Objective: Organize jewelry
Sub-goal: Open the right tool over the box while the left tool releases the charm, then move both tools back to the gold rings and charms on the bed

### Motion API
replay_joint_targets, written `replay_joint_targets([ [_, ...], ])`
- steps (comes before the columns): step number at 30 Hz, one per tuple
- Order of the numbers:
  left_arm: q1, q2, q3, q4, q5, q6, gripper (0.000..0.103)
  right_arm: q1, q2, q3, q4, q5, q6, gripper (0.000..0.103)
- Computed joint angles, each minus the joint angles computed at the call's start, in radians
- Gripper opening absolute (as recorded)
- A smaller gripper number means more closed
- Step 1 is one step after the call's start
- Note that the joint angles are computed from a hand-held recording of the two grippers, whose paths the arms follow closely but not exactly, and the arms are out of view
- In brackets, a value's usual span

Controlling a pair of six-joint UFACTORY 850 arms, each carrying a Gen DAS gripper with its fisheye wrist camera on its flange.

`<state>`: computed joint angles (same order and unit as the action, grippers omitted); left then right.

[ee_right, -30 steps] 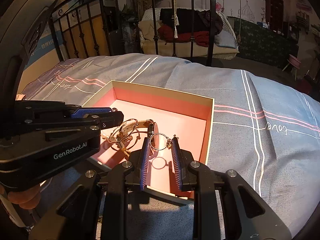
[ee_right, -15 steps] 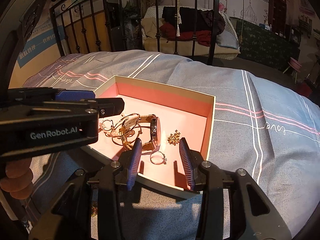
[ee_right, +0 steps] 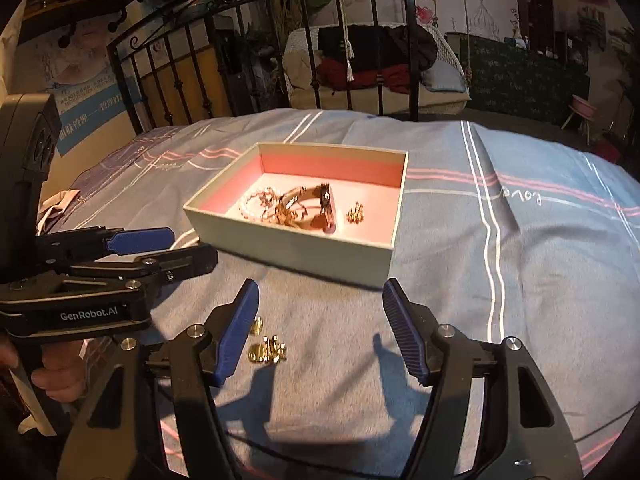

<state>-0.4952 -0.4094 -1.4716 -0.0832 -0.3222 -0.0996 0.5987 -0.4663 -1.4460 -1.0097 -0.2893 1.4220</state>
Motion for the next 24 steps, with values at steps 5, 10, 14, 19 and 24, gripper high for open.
replay_joint_targets([
  [5, 0.009, 0.023, 0.051, -0.058, -0.018, 0.039, 0.065, 0.009, 0.022, 0.068, 0.068, 0.015, -0.038, 0.065],
  [10, 0.003, 0.035, 0.092, -0.073, -0.031, 0.072, 0.064, 0.023, 0.046, 0.119, 0.025, 0.019, 0.0, 0.065],
  [14, -0.011, 0.022, 0.084, -0.07, -0.035, 0.087, 0.064, 0.029, 0.054, 0.139, -0.013, 0.014, 0.04, 0.065],
  [19, -0.025, -0.024, 0.021, 0.04, -0.057, 0.013, 0.064, 0.031, 0.049, 0.134, -0.025, 0.002, 0.05, 0.065],
  [24, -0.026, -0.04, 0.009, 0.174, -0.054, -0.112, 0.064, 0.036, 0.022, 0.093, 0.024, -0.044, -0.045, 0.065],
])
